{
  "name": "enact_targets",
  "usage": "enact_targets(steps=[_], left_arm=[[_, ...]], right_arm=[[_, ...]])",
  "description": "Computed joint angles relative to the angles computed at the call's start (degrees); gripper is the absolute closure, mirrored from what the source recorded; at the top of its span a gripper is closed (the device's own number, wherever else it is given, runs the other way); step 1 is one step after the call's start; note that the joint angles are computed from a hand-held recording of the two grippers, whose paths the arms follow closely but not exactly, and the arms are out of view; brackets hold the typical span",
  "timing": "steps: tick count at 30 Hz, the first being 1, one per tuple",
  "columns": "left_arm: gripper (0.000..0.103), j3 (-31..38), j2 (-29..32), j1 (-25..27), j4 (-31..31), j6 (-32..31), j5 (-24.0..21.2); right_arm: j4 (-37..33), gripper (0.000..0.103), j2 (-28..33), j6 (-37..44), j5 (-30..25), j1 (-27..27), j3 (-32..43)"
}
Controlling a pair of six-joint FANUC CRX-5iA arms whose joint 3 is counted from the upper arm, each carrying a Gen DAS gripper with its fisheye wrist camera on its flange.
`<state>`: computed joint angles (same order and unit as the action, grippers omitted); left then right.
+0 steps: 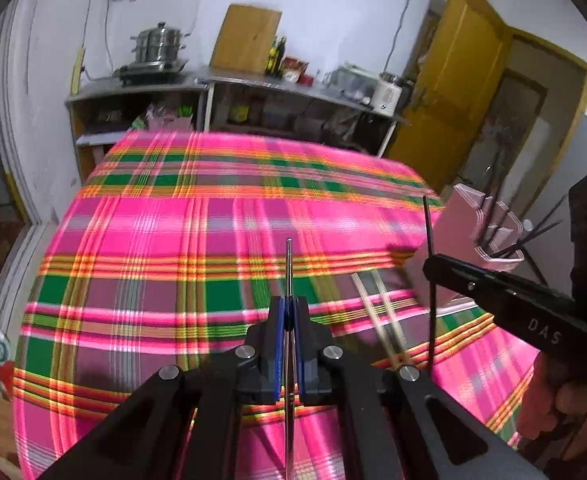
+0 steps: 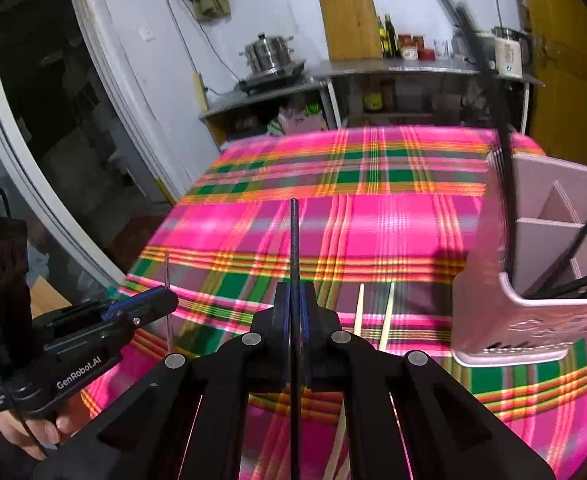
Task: Organize utensils
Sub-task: 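Lift both held chopsticks upright and carry them over the pink holder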
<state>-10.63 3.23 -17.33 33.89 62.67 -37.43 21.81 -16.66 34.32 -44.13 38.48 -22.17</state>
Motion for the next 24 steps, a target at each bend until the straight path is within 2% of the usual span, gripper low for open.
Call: enact_targets(steps=[4, 12, 24], left_arm=[[0.099, -0.6, -1.6, -0.4, 2.7, -2.5, 0.0], [0.099, -0.4, -3.5, -1.8, 4.1, -3.7, -0.2], [0.099, 1.3, -3.1, -4.2, 7.2, -5.5, -2.3]], right_arm=[[3.4, 0.098, -2.8, -3.0, -0.6, 1.6, -1.1], [10.1, 0.098, -8.0, -9.4, -2.5, 4.5, -3.6], [15.0, 0.098, -13.9, -13.8, -6.2, 6.4, -6.3]])
